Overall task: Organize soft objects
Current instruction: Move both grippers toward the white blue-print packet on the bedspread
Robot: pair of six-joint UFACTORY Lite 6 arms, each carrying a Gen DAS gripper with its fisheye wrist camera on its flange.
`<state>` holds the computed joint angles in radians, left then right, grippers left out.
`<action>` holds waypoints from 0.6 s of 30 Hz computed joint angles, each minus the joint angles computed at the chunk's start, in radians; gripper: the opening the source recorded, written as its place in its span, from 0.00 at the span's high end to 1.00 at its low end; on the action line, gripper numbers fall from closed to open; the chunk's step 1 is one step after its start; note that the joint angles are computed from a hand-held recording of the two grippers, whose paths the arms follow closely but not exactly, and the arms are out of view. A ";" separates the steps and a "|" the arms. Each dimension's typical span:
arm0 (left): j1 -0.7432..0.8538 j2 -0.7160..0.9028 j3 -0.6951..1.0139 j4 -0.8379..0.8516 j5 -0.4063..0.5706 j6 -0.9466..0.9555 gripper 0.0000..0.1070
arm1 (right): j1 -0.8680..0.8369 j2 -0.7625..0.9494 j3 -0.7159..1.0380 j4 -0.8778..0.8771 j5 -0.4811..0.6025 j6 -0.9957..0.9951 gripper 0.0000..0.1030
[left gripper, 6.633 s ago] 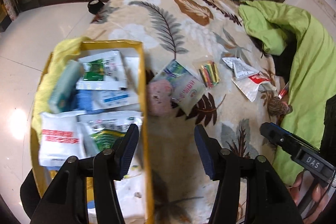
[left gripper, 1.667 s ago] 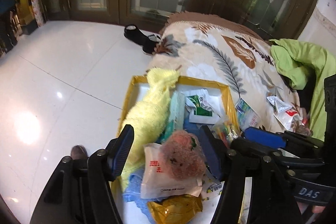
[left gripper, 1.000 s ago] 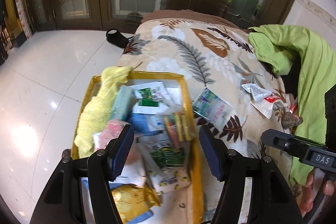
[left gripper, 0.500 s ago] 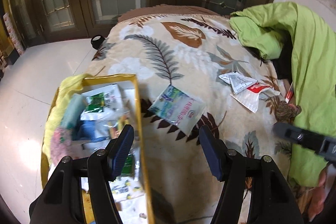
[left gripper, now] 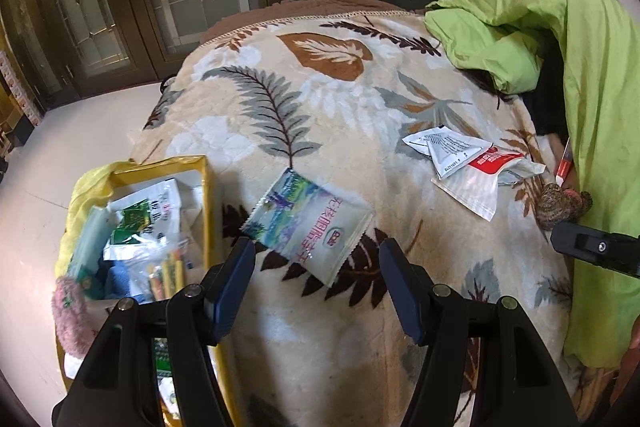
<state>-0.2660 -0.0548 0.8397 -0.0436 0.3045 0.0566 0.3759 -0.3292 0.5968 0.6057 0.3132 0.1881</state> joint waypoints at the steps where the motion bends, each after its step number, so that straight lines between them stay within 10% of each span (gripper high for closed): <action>1: -0.005 0.010 0.006 0.009 -0.002 -0.010 0.39 | -0.003 0.001 0.000 0.004 0.000 -0.005 0.58; 18: -0.034 0.122 0.066 0.065 -0.025 -0.069 0.39 | -0.062 0.047 0.021 0.088 0.019 -0.118 0.58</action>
